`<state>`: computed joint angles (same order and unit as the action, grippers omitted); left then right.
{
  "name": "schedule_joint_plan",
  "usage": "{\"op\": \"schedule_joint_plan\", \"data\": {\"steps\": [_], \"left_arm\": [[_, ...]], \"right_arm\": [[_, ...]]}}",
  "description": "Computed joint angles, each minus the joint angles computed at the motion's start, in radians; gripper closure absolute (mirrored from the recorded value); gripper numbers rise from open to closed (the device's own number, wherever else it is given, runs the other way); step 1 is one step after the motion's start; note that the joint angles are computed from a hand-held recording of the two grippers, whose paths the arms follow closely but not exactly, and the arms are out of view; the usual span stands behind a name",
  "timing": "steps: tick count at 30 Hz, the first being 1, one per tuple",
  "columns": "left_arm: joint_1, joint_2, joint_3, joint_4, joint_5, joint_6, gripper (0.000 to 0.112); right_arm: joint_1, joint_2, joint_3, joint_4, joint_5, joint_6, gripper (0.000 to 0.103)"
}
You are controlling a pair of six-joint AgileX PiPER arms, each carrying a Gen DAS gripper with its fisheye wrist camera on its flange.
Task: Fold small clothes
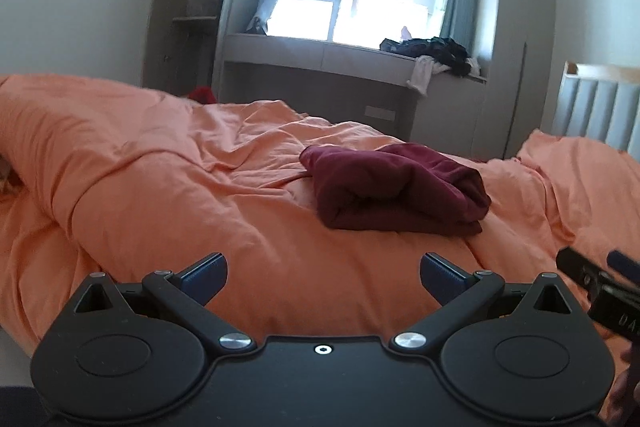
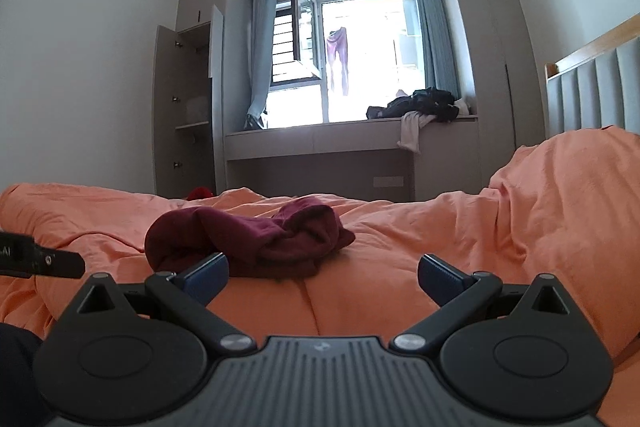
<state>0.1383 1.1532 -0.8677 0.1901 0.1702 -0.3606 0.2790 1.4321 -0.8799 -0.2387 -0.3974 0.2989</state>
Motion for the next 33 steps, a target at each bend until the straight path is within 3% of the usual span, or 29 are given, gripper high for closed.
{"op": "schedule_joint_plan", "data": {"steps": [2, 10, 15, 33], "left_arm": [[0.006, 0.012, -0.011, -0.029, 0.011, 0.021, 0.010], [-0.022, 0.024, -0.024, 0.142, 0.035, -0.135, 0.010], [-0.021, 0.028, -0.032, 0.099, 0.042, -0.092, 0.010], [-0.027, 0.027, -0.026, 0.145, 0.037, -0.130, 0.010]], "right_arm": [[-0.002, 0.010, -0.004, -0.016, -0.009, 0.017, 0.000], [-0.008, 0.035, -0.026, -0.070, -0.003, 0.079, 0.000], [-0.009, 0.038, -0.031, -0.085, 0.004, 0.096, 0.000], [0.003, 0.051, -0.039, -0.030, 0.010, 0.047, 0.000]]}}
